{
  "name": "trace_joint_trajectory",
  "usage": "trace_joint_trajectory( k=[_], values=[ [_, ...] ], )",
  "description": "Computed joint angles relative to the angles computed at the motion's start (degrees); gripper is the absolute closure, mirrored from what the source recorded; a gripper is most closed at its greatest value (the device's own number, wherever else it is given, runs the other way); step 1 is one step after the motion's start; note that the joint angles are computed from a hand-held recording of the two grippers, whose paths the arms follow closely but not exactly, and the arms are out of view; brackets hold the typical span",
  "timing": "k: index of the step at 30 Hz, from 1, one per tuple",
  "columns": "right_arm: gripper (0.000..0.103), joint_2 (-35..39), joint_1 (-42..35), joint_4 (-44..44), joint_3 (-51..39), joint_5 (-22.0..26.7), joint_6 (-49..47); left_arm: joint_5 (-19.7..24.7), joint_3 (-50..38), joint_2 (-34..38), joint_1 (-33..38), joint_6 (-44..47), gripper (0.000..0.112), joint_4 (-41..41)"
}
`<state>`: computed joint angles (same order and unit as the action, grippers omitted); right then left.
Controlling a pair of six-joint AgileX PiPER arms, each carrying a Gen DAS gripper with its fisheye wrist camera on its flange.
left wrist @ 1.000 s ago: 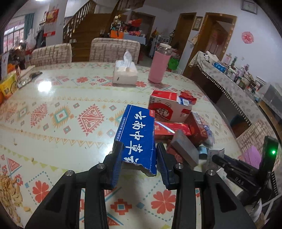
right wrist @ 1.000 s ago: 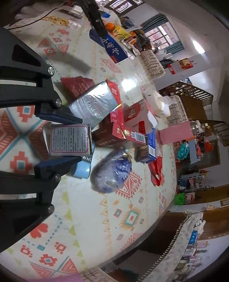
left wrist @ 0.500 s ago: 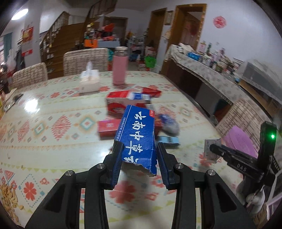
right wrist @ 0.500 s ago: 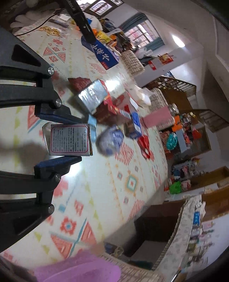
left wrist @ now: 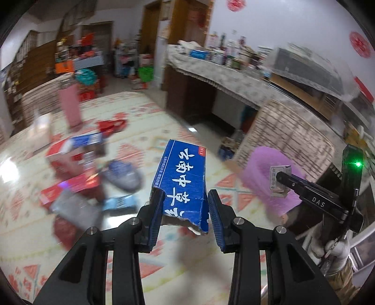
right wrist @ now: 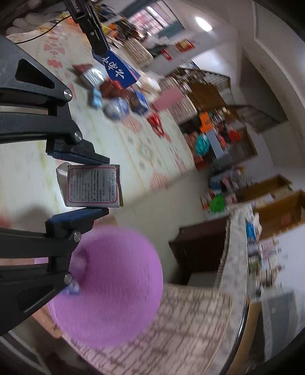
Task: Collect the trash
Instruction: 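Carry both boxes to the purple wastebasket and open both tools to drop them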
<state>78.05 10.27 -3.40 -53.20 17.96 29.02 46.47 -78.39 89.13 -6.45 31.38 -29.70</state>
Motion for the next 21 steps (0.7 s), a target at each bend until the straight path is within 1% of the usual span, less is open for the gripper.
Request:
trace_joint_trajectory(
  k=[1, 5, 8, 12, 18, 19, 20, 21],
  values=[
    [0.065, -0.6, -1.8, 1.9, 0.7, 0.0, -2.2, 0.0, -1.2, 1.1, -1.8, -1.0, 0.075, 0.5],
    [0.065, -2.1, -10.9, 15.7, 2.9, 0.2, -17.8, 0.3, -7.2, 6.1, -9.3, -5.4, 0.075, 2.8],
    [0.065, -1.8, -16.5, 25.5, 3.6, 0.9, -28.7, 1.7, -13.0, 10.9, -13.9, -8.2, 0.075, 4.0],
    [0.064, -0.2, -23.1, 37.6, 3.7, 2.1, -42.3, 5.9, -23.9, 19.3, -18.9, -12.7, 0.075, 5.7],
    [0.062, 3.2, -28.7, 47.7, 2.1, 3.7, -53.6, 11.6, -38.2, 29.2, -23.4, -16.3, 0.075, 6.1],
    [0.053, 4.2, -29.2, 48.6, 1.4, 4.1, -54.9, 12.7, -40.8, 30.9, -23.9, -16.6, 0.073, 6.0],
    [0.047, 5.3, -30.0, 48.5, 0.6, 5.0, -55.2, 13.7, -43.0, 32.3, -24.3, -17.1, 0.07, 6.1],
    [0.042, 5.9, -30.8, 49.2, 0.3, 5.4, -55.7, 14.7, -44.8, 33.5, -24.8, -17.9, 0.064, 6.5]
  ],
)
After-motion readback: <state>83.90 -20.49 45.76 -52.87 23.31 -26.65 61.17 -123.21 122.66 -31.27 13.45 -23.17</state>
